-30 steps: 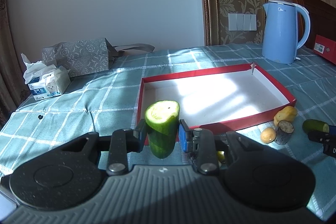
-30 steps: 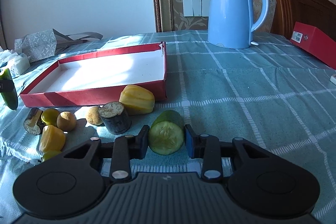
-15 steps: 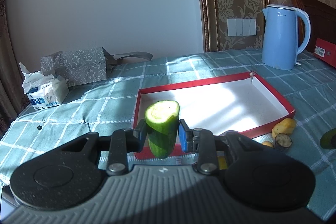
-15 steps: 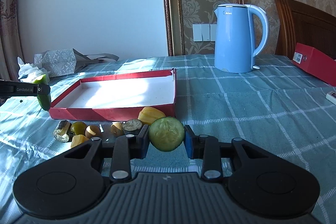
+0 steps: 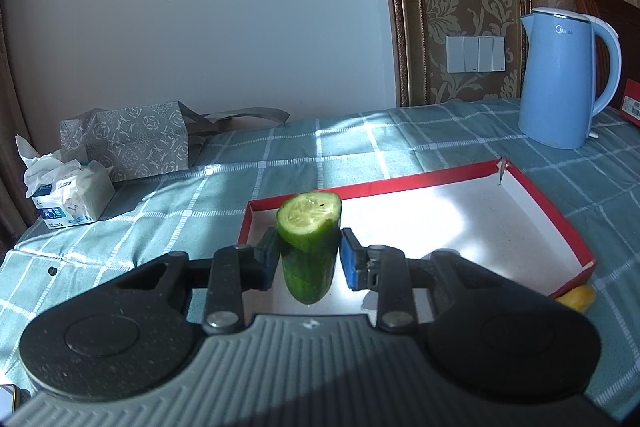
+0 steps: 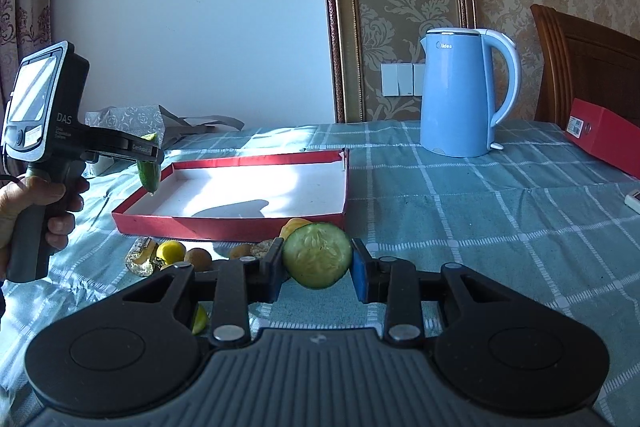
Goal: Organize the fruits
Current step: 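Carry the cucumber toward the red tray with the left tool while the right tool lifts the cucumber piece, then lower the cucumber into the red tray and open the left tool while the right tool carries its piece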
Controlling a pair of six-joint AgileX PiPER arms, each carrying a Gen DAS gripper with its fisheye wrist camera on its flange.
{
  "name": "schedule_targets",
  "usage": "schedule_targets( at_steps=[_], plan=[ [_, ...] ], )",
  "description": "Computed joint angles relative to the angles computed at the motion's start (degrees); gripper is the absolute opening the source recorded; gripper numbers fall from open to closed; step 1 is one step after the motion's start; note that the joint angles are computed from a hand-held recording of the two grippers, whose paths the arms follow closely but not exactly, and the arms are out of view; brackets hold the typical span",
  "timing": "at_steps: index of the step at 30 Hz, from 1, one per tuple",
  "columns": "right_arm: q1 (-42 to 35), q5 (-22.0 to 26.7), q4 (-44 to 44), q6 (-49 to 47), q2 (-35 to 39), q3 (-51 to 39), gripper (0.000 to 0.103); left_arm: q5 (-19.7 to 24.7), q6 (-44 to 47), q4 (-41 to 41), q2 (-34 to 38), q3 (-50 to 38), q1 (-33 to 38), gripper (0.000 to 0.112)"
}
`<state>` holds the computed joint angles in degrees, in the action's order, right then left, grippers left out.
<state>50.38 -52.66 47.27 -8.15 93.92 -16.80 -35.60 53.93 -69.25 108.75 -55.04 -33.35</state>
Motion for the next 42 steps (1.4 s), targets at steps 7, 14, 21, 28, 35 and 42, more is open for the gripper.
schedule_targets(
  at_steps=[7,14,21,28,35,42],
  plan=[
    [-1.3,0.4,-2.4,1.4,0.1,0.3,0.033,2.5,9.7,-5.8,7.6,-10.8,1.4,0.029],
    [-1.6,0.5,-2.7,1.6,0.3,0.5,0.033,5.5,26.5,-19.8,15.8,-24.0,3.6,0.029],
    [-2.7,1.2,-3.2,1.8,0.6,0.5,0.033,5.9,32.5,-24.9,19.1,-29.4,4.8,0.029],
    [-2.6,1.8,-3.4,1.2,1.0,-0.5,0.033,6.1,33.4,-25.5,19.7,-30.4,5.2,0.029],
    [-2.4,2.8,-3.3,0.2,0.2,-0.9,0.033,6.2,34.8,-26.7,20.3,-31.0,4.8,0.03],
    [-1.9,3.9,-1.5,-1.5,-0.6,-1.3,0.033,5.7,33.4,-25.3,20.4,-30.8,4.1,0.032]
  ],
)
